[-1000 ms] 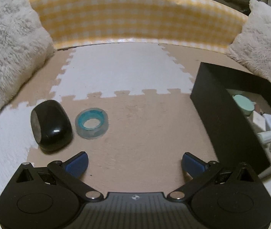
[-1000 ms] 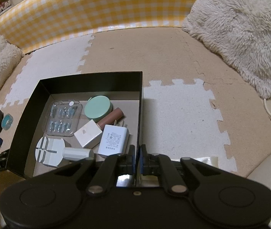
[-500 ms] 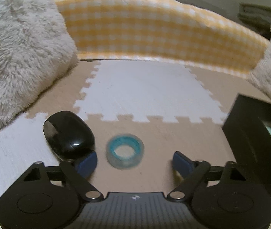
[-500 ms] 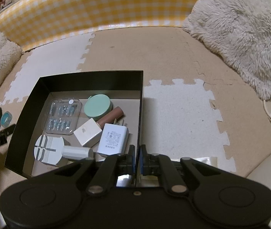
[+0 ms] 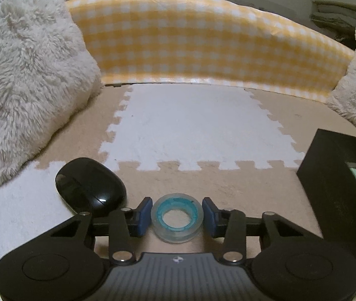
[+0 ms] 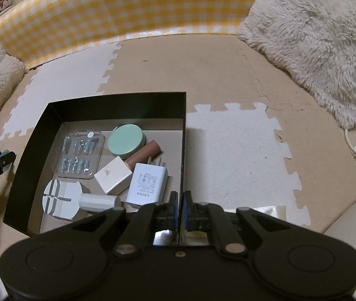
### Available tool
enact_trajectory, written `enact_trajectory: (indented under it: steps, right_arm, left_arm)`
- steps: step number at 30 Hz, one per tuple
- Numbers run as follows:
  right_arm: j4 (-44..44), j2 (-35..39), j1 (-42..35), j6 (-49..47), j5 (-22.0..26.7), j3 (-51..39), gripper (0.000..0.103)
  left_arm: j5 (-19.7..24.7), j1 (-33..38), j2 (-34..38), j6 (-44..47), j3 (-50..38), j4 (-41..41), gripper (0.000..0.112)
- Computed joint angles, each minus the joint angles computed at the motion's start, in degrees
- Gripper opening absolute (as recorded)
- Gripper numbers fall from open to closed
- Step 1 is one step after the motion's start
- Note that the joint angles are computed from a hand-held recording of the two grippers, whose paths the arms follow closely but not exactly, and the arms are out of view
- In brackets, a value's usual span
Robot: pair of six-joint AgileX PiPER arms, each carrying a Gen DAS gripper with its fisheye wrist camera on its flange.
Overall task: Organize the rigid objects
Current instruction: 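Close the left tool on the teal tape roll and lift it, then carry the tape roll into the black box and open the left tool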
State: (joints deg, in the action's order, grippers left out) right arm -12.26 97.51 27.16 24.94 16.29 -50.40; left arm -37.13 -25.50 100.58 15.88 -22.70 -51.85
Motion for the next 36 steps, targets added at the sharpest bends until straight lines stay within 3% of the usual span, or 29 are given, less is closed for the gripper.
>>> enact_trajectory:
  steps: [13,20,28,31,36]
  right_arm:
    - [0.4,0.0,-0.1,-0.4,-0.2,0.1,0.005]
    - [0.8,-0.1,-0.2,-0.8,-0.2,0.2,0.005]
    - [0.7,-0.1,-0.2,-0.7,-0.3,0.3,0.005]
    - [0.7,-0.1,-0.2,-0.7,-0.3,0.3,0.005]
    - [-0.2,-0.1,0.0,0.1,-0.1,0.1,0.005]
  left_arm:
    - [7.7,-13.7,-16.4,16.2,-3.7,-12.7,0.044]
    - [11.6,-19.3,-17.3,22.3,-7.8,-17.3,0.044]
    - [14.1,-24.8,-9.9,17.0,-11.5,-12.2,0.044]
    - [12.2,-25.5,-7.8,6.2,-10.7,-2.7,0.044]
    - [8.6,-26.3,-4.8,1.1,-10.9,0.8,0.044]
